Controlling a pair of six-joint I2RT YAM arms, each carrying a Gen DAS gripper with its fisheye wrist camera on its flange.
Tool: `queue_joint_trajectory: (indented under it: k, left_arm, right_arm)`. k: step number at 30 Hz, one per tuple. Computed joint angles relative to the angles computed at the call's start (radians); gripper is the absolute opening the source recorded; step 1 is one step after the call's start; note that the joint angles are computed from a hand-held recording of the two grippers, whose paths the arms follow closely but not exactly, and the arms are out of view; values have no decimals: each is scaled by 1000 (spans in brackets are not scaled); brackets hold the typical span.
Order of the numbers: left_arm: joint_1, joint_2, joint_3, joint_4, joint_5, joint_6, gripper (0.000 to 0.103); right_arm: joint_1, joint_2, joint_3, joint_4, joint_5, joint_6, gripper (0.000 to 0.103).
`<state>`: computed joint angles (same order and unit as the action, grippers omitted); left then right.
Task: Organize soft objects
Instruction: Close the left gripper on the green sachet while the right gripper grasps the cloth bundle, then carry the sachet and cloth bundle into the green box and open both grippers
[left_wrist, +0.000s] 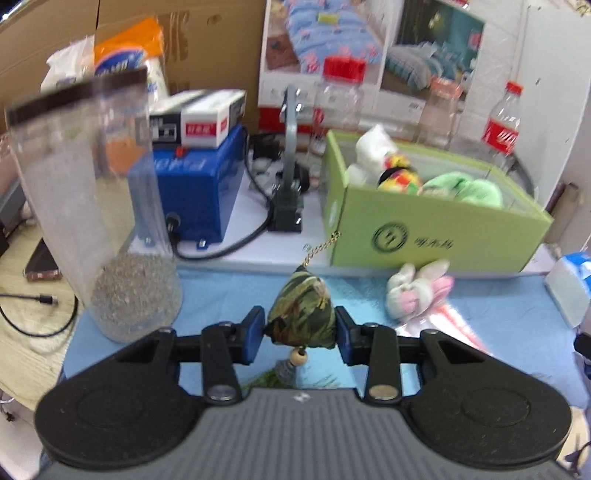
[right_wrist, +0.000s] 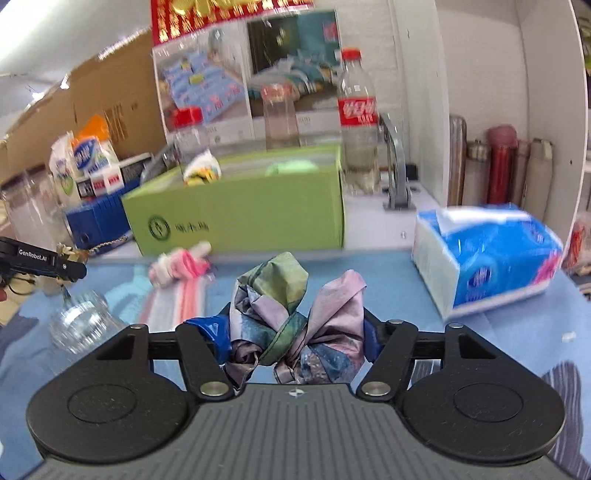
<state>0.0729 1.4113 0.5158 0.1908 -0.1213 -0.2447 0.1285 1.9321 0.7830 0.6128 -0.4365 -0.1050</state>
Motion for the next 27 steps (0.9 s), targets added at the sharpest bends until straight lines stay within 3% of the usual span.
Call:
queue_joint_trajectory:
  k: [3,7,19,20,23,25,27]
  left_arm:
    - [-8,-46,63,-54,31,11,38]
    - [-41,23,252,-101,34,32,38]
    - [-98,506,899,-248,76,39,39]
    - [-100,543,935,-263,82,38,40]
    - [-107,614,994,-290,61,35,76]
    - [-106,618,972,-253,50,41,76]
    - [-98,610,951,-236,53,36,76]
  right_arm:
    - [5,-34,33,3,-26,6,51]
    - [36,-19,210,-61,-35,-15,51]
    - [139,448,1084,-554,49,-60,52]
    - [142,493,1152,-605,46,-65,55]
    - [154,607,1313,-720,66,-41,58]
    - [157,642,1372,-778,70,-22,59]
    - [155,628,1344,-761,57,-4,60]
